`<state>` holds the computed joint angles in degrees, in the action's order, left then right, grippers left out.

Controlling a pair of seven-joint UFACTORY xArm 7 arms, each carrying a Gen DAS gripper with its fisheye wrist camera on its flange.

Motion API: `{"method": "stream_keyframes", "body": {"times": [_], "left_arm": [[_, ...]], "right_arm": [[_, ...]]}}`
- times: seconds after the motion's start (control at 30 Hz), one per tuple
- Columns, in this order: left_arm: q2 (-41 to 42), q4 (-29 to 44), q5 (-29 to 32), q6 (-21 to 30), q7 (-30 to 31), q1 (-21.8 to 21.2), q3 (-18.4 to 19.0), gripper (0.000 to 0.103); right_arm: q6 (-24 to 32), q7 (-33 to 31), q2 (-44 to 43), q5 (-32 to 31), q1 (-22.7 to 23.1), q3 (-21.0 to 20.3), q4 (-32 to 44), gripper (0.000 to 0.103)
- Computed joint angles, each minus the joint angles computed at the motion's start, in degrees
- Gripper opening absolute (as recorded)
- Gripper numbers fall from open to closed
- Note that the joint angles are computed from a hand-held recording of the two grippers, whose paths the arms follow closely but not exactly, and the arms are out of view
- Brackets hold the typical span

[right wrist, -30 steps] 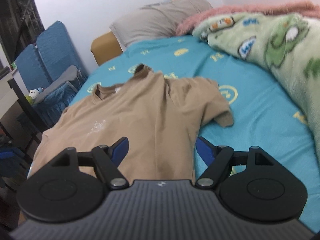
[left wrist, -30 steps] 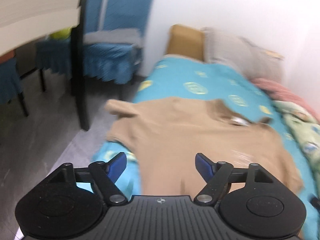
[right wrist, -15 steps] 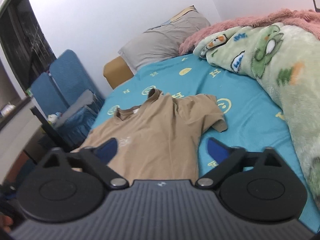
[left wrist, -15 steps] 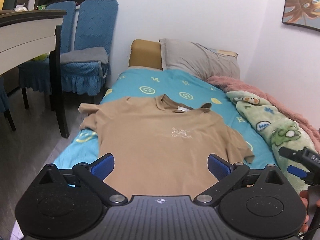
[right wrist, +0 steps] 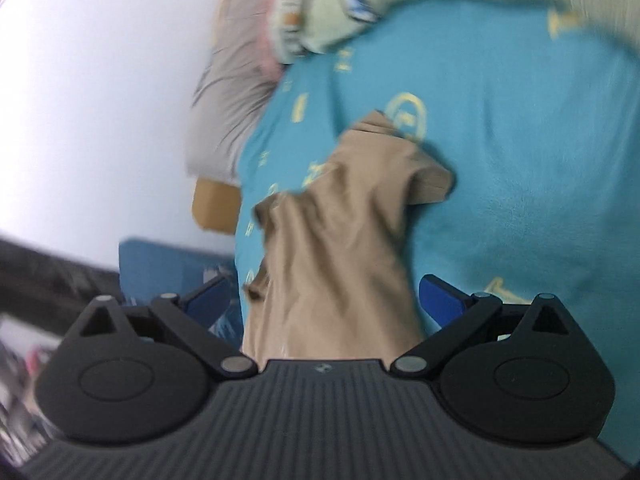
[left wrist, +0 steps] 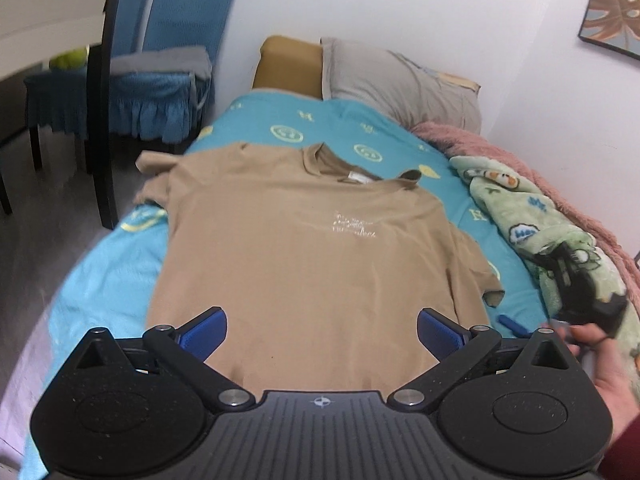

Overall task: Fold clothes
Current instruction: 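Grasp the shirt's sleeve edge with the right gripper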

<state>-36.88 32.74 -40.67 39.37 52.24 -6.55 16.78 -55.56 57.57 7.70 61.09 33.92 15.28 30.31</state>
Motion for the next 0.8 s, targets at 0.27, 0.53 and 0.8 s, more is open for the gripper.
{"method": "stream_keyframes", "body": {"times": [0.27, 0.53, 0.8], "left_arm": [[7.17, 1.34, -5.63, -4.71, 1.92, -3.45, -1.22, 0.102], [13.44, 3.97, -8.66, -2.37, 2.32, -2.11, -4.14, 0.102], [15.41, 4.67, -10.68, -2.73, 3.20, -0.34, -6.88, 0.102]], "right_arm": [[-5.61, -2.54, 13.48, -7.60, -4.23, -5.40, 9.63, 0.103], [-6.70, -3.65, 17.42, -11.71, -9.11, -7.46, 13.51, 0.090], [7.83, -17.80, 14.90, -10.58, -11.90, -10.36, 17.69, 0.047]]}}
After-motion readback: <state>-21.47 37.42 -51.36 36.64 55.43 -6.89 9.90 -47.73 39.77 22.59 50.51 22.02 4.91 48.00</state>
